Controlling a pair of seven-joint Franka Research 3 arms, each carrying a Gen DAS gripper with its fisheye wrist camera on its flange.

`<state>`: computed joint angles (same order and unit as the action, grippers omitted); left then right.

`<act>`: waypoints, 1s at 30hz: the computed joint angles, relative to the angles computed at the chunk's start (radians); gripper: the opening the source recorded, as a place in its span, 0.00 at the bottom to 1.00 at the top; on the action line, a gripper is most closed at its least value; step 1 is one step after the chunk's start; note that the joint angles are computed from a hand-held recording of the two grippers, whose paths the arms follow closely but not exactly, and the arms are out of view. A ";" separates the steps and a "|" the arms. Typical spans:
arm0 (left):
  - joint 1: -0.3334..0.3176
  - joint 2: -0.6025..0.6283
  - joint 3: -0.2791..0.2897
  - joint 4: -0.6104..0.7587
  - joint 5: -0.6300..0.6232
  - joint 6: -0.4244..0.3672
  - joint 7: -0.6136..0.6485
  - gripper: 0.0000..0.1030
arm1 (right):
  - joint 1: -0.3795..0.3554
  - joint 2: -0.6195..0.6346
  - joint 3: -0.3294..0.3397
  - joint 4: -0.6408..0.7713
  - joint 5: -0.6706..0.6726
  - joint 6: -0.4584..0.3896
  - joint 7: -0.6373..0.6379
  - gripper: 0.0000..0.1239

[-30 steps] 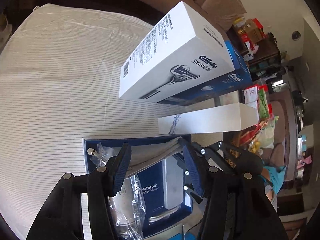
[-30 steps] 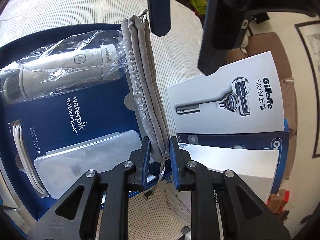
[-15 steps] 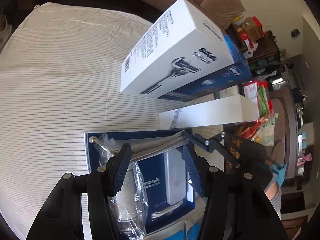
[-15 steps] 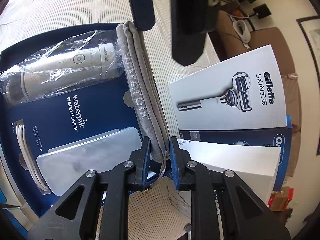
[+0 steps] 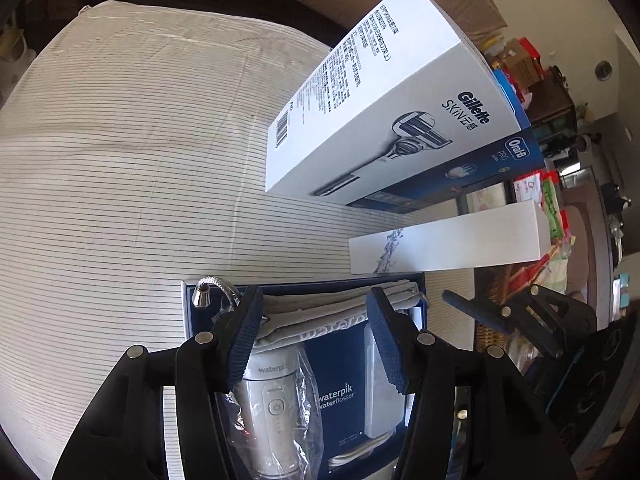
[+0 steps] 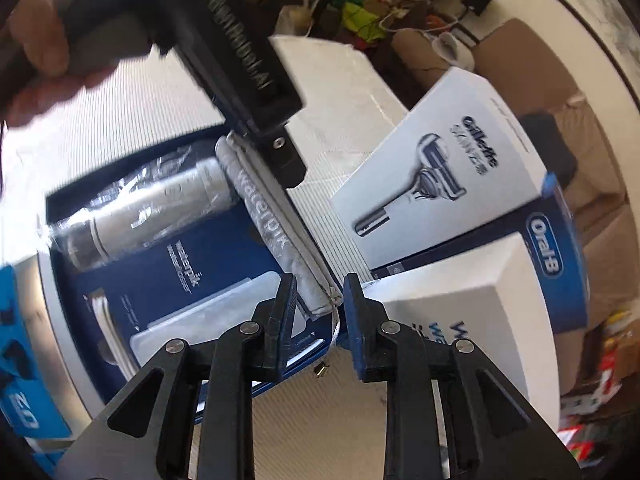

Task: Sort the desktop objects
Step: 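Open the right gripper to release the pouch and withdraw it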

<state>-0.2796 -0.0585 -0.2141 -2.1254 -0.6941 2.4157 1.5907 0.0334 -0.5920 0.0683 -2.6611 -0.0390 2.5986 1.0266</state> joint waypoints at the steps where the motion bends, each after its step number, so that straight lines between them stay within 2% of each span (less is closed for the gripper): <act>1: 0.000 -0.006 0.002 -0.004 -0.017 0.003 0.004 0.54 | 0.017 -0.004 -0.028 0.002 0.043 -0.002 0.004 0.18; 4: -0.003 -0.034 0.008 -0.019 -0.060 0.016 0.029 0.54 | 0.020 0.017 -0.051 0.018 0.104 -0.009 0.026 0.18; 10: -0.019 -0.060 0.017 -0.016 -0.051 -0.002 0.056 0.55 | 0.008 0.094 -0.011 0.045 0.074 0.001 0.072 0.18; 15: -0.024 -0.031 0.006 -0.007 -0.006 -0.013 0.043 0.55 | 0.020 0.139 -0.019 0.067 0.061 0.004 0.078 0.18; 25: -0.037 -0.037 -0.003 -0.044 -0.004 0.064 0.040 0.54 | 0.012 0.083 0.011 -0.015 0.023 0.070 0.139 0.17; 30: -0.038 -0.061 0.017 -0.044 -0.079 0.029 0.085 0.54 | -0.002 0.086 0.042 0.005 -0.026 0.025 0.191 0.18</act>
